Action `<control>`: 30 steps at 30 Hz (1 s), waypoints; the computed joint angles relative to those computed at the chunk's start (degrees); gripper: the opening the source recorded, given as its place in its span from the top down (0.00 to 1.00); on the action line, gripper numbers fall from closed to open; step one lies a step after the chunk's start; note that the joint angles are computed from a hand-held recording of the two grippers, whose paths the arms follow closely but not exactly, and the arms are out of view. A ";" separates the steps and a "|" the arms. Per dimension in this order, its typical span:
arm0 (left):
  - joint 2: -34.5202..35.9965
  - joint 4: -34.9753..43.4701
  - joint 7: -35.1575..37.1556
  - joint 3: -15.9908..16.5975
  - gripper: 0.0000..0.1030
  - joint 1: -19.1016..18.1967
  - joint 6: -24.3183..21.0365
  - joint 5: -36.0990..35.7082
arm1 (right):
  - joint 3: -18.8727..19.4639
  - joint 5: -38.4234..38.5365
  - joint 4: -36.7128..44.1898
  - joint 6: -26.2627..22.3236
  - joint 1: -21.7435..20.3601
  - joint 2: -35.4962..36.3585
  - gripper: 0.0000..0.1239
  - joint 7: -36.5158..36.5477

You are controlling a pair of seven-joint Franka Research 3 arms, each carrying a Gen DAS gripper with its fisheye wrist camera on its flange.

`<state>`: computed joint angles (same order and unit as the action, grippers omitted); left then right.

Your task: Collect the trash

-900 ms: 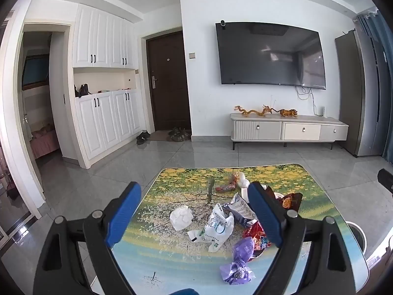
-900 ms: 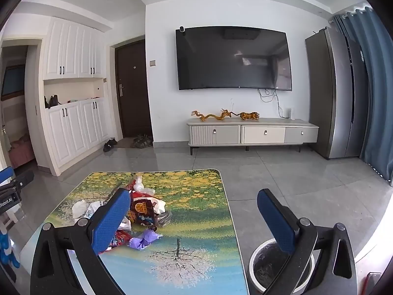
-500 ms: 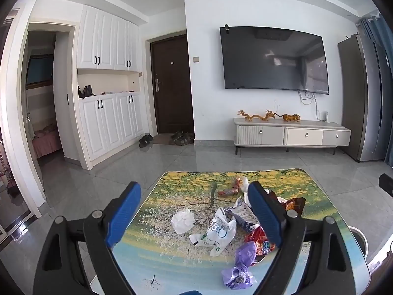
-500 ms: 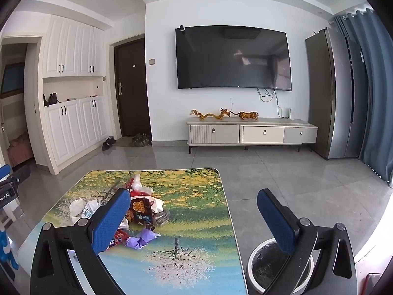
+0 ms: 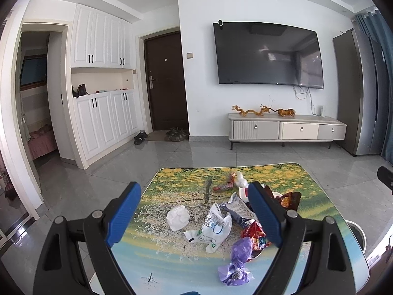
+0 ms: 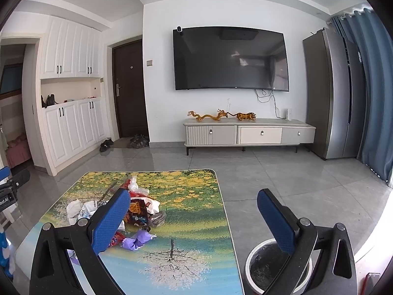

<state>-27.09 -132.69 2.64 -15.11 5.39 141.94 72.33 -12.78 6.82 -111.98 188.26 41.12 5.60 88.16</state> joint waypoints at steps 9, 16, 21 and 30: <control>-0.25 -0.05 0.46 0.21 0.14 0.06 1.64 -0.07 | 2.48 2.30 0.03 0.41 -2.18 0.04 0.17 -2.03; -0.12 -0.09 0.51 0.25 0.14 0.50 2.31 -0.71 | 5.85 4.02 0.17 0.65 -5.23 0.08 0.17 -3.65; 0.44 0.25 0.79 -0.22 0.14 0.43 0.92 -0.98 | 8.54 5.56 0.36 0.69 -7.64 0.16 0.17 -5.15; 1.50 0.66 2.70 0.92 0.14 -0.30 0.96 -3.67 | 9.75 6.22 0.84 -0.39 -8.60 0.70 0.17 -5.77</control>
